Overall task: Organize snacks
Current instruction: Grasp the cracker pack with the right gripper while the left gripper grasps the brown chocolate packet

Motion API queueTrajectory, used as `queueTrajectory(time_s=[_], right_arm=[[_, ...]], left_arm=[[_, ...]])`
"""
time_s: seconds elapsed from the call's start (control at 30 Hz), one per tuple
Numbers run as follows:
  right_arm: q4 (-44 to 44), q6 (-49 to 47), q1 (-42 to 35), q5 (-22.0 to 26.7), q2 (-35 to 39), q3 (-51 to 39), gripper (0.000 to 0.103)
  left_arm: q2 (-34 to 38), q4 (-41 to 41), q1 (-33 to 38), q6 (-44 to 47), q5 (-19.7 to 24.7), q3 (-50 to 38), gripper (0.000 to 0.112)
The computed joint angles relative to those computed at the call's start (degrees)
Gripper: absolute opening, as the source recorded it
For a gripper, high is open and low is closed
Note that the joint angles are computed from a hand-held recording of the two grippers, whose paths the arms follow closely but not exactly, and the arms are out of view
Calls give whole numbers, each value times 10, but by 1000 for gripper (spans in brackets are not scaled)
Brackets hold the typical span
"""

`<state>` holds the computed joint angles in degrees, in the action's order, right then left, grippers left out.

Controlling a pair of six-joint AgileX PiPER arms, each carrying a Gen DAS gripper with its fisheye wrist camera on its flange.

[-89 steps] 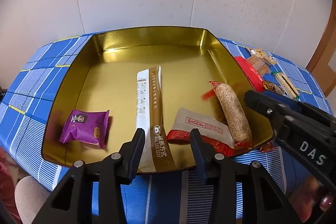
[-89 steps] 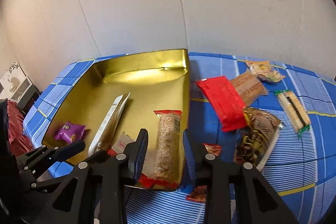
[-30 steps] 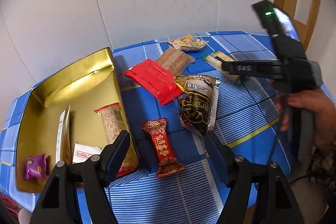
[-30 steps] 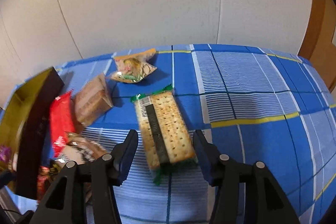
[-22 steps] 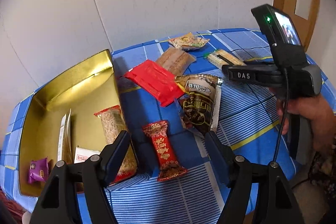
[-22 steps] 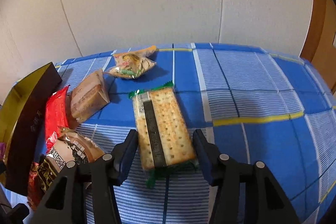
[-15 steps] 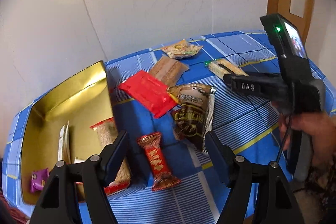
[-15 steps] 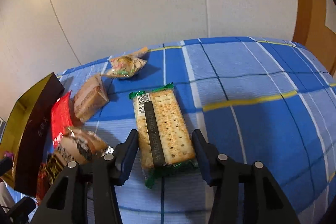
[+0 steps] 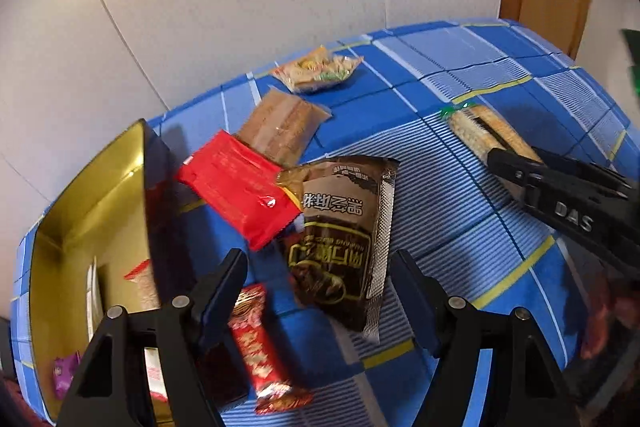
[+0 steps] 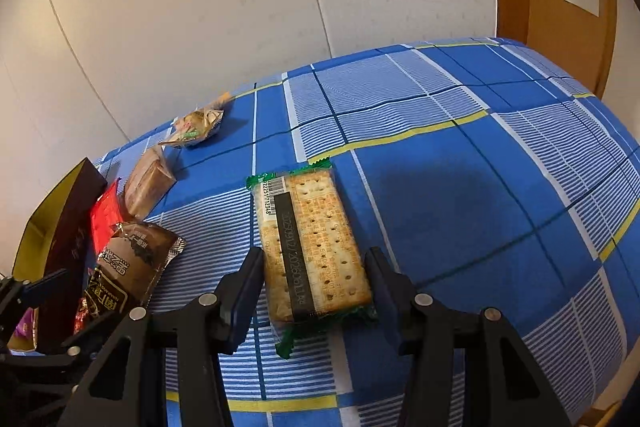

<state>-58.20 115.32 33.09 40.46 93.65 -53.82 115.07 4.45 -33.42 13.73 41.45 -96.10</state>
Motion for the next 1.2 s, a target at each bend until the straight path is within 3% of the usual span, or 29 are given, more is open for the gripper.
queueTrajectory(time_s=[0.1, 0.17, 0.37, 0.6, 0.87, 1.03, 1.2], right_arm=[[7, -16, 1, 12, 10, -12, 52], [9, -22, 4, 18, 11, -14, 53], [16, -38, 9, 33, 18, -25, 53], [22, -53, 12, 46, 23, -33, 53], [22, -62, 16, 56, 29, -39, 54], [18, -58, 16, 56, 29, -38, 54], [22, -77, 21, 73, 39, -50, 54]], left_arm=[[11, 5, -5, -10, 5, -8, 71], [18, 10, -10, -12, 5, -10, 62], [2, 23, -13, -14, -45, 35, 47], [-38, -14, -5, 14, -80, 103, 47], [-15, -26, -6, 16, -62, 69, 59], [-11, -44, -3, 29, -59, 61, 54], [-31, -17, -12, 30, -100, 101, 48]])
